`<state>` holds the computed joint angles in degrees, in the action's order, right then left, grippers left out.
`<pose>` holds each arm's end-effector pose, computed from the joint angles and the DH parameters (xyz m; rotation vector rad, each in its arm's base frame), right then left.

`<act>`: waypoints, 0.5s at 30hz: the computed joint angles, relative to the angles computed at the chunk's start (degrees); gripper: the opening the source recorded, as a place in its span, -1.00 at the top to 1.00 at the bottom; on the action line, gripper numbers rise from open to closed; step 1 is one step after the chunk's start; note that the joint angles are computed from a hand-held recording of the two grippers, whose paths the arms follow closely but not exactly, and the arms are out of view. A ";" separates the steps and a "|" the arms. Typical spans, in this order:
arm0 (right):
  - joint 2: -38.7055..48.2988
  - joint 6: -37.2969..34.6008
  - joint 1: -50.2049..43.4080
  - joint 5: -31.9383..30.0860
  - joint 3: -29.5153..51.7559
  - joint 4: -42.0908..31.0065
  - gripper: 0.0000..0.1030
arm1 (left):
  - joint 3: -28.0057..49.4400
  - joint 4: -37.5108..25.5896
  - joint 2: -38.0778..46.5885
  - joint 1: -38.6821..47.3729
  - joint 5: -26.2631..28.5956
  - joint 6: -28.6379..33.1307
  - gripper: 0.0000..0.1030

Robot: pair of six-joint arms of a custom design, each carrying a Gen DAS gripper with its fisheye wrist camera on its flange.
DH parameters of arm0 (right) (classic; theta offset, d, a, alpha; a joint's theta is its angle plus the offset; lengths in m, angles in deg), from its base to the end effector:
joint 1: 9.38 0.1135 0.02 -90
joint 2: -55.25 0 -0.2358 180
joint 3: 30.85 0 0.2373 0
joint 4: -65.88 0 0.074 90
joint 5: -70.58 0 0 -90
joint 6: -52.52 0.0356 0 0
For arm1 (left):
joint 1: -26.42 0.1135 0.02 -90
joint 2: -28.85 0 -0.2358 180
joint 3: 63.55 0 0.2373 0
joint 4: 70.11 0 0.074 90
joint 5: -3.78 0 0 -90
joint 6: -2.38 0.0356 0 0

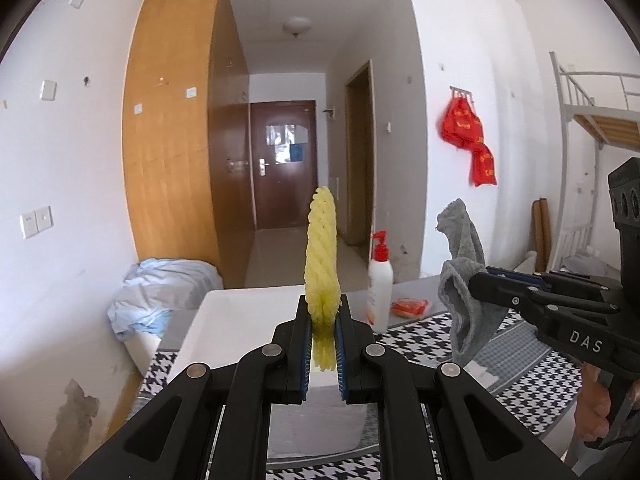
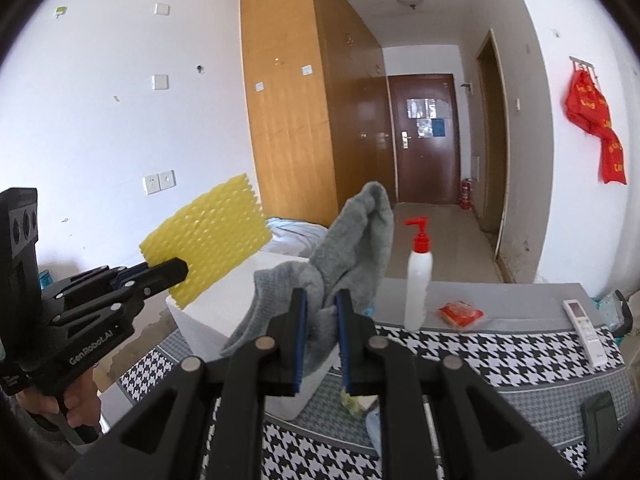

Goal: Organize soft objects
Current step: 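Carry the yellow net and grey sock up toward the white foam box with both grippers, then open the left gripper over the foam box to drop the yellow net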

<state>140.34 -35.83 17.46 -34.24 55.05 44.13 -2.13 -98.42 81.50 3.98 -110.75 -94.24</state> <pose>0.2978 0.1609 0.3130 -0.5985 1.8744 0.5788 0.2013 -0.0672 0.3015 -0.0269 1.8802 0.0618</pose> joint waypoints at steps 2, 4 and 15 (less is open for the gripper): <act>1.20 -0.26 0.68 0.17 1.52 -0.56 0.65 | -0.04 0.23 0.35 1.05 0.01 0.04 0.78; 2.04 -0.30 1.16 0.30 2.46 -0.74 0.65 | 0.07 0.26 0.67 2.22 0.43 0.03 0.78; 7.60 -0.60 2.85 1.52 8.70 -3.01 0.65 | 2.14 -0.32 4.59 9.30 5.57 -0.04 0.78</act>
<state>147.95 -36.42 20.31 -32.73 63.76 41.11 0.01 -98.75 86.08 13.28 -105.18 -94.27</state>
